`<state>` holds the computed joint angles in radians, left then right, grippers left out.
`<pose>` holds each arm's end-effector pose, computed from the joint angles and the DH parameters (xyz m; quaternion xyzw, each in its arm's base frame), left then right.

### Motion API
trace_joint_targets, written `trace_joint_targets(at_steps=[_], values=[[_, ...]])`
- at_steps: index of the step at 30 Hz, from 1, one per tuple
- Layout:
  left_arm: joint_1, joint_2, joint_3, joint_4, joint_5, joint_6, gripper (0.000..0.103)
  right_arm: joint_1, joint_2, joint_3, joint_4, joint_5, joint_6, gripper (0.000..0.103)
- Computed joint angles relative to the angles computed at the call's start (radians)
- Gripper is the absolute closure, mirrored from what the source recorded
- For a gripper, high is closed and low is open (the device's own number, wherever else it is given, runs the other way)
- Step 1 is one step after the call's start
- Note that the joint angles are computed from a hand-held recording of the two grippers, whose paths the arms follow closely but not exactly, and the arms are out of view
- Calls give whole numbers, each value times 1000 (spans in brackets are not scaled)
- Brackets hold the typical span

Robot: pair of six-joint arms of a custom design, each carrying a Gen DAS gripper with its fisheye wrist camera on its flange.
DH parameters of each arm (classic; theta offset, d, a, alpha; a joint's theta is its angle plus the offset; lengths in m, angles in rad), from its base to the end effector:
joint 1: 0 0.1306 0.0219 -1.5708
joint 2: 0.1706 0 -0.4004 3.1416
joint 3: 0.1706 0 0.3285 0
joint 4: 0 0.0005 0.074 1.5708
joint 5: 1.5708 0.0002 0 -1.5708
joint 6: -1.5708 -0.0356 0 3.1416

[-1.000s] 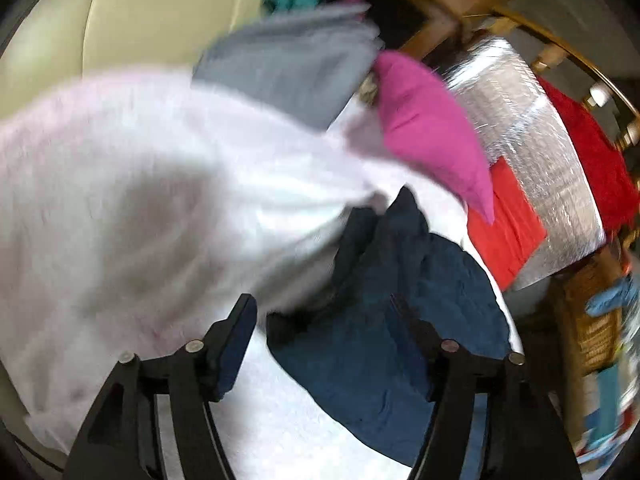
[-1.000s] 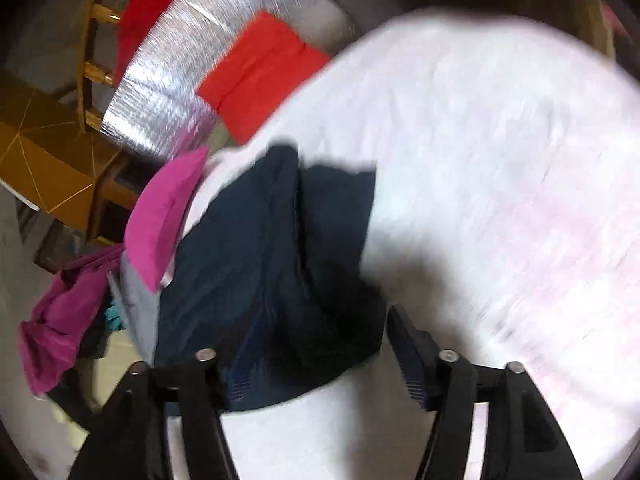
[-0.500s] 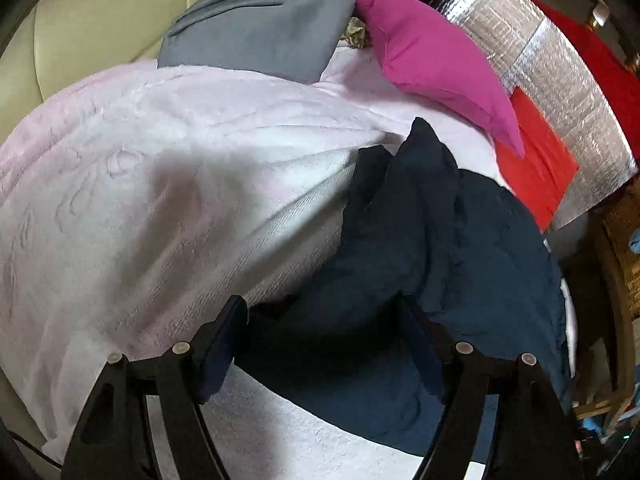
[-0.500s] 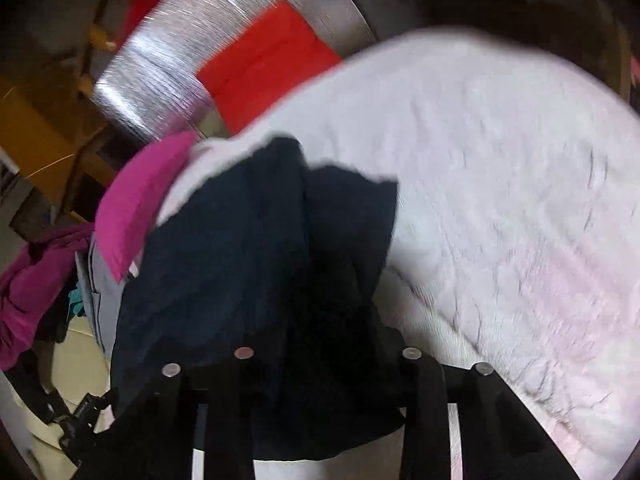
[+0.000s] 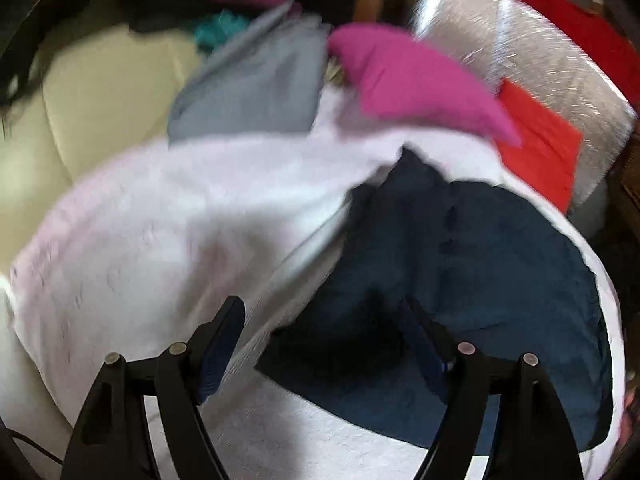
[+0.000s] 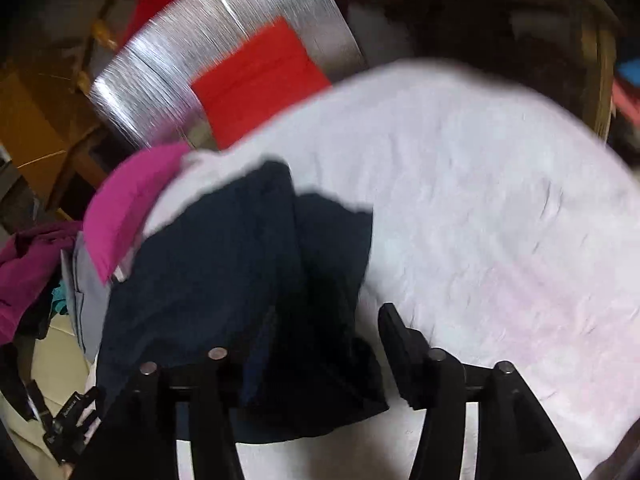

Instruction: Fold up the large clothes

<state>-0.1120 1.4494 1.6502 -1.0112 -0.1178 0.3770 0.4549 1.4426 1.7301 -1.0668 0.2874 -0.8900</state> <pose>0.4364 -0.0454 0.5167 -0.1441 0.9160 -0.0366 0.3727 0.3915 0.1797 0.5476 0.2510 0.8798 0.1343 0.3808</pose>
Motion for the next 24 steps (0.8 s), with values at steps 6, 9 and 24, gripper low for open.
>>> trace_joint_targets(at_steps=[6, 9, 24], values=[[-93, -19, -17, 36, -63, -120, 21, 5, 83, 118, -23, -43, 95, 56], [-119, 5, -2, 15, -88, -166, 21, 5, 133, 148, -31, -79, 107, 61], [-131, 43, 21, -13, -114, -185, 21, -22, 276, 344, -119, -108, 105, 67]])
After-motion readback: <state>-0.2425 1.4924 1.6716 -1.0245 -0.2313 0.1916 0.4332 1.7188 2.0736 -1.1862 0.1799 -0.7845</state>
